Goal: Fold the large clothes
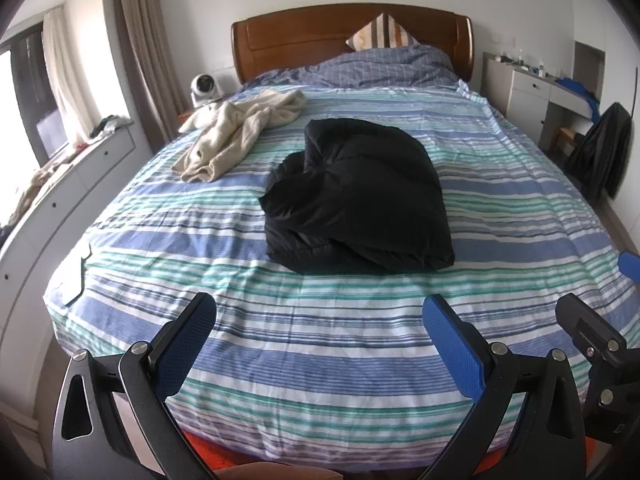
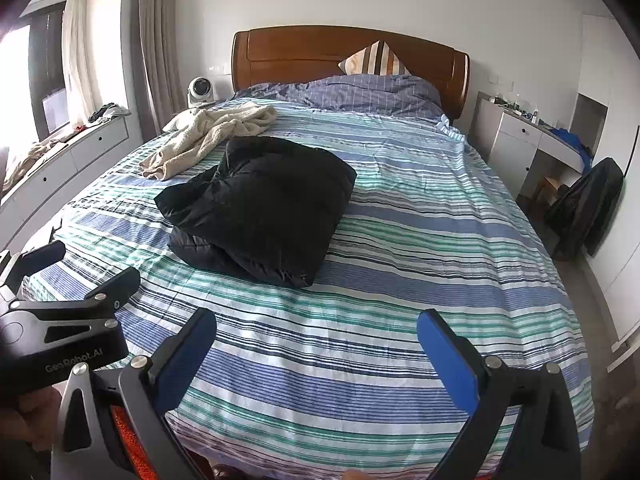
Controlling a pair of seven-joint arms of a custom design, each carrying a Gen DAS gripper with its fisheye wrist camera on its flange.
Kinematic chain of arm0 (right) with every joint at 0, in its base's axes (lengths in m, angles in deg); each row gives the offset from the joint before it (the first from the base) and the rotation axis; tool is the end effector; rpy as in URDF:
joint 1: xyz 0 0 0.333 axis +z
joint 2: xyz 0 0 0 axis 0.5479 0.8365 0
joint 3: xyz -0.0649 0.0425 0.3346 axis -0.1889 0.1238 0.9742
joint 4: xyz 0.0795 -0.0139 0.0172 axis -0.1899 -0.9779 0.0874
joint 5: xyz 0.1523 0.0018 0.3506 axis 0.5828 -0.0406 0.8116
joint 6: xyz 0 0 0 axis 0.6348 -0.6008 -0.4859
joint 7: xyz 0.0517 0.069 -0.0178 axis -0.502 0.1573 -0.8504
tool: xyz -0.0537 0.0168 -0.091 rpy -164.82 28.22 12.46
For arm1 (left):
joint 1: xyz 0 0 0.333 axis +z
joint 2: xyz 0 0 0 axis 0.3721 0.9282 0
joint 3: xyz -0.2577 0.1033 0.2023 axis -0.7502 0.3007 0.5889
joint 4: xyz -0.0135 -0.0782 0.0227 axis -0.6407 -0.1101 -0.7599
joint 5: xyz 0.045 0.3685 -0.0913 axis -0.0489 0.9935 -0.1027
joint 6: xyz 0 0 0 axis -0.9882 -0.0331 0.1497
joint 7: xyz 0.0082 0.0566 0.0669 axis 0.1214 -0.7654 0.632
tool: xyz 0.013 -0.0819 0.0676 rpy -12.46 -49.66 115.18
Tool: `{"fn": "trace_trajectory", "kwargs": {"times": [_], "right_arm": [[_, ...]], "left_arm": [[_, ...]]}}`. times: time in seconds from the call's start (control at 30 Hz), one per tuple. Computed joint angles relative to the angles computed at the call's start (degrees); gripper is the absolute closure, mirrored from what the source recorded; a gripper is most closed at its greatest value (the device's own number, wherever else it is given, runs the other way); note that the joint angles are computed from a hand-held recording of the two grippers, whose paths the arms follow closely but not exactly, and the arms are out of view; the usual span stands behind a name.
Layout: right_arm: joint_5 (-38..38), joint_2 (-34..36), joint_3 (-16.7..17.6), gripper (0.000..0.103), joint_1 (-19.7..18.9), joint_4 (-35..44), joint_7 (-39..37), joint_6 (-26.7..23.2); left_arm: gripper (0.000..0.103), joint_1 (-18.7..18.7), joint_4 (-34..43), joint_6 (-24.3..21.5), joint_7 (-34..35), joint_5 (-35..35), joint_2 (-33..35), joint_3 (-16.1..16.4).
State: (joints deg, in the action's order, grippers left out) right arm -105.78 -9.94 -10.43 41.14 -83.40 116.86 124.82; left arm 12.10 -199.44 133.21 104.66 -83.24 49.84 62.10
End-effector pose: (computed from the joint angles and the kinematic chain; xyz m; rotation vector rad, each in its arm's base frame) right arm 0.4226 0.1582 0.5865 -1.3830 2.1928 -0.9626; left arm 0.5358 -0.1462 0.5412 -1.2136 2.2017 -0.8774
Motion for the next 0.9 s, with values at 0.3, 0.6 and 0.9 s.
{"fn": "trace_trajectory", "kwargs": {"times": [0.3,0.6,0.9], "right_arm": [[0.3,-0.3,-0.1,0.001,0.0,-0.7,0.2,1.0],[1.0,-0.1,-0.2,0.001,-0.2,-1.0,0.1,1.8],[1.0,-0.5,0.0,0.001,-0.2,-1.2,0.5,1.8]], "left_arm": [[0.001,-0.2,-0.2,0.2,0.1,-0.2,-0.3,0.1],[0.001,-0.1,-0.3,0.2,-1.0,0.7,-0.2,0.2],[0.001,-0.4,-0.2,-0.4,1.4,-2.2,-0.2,0.4]]}}
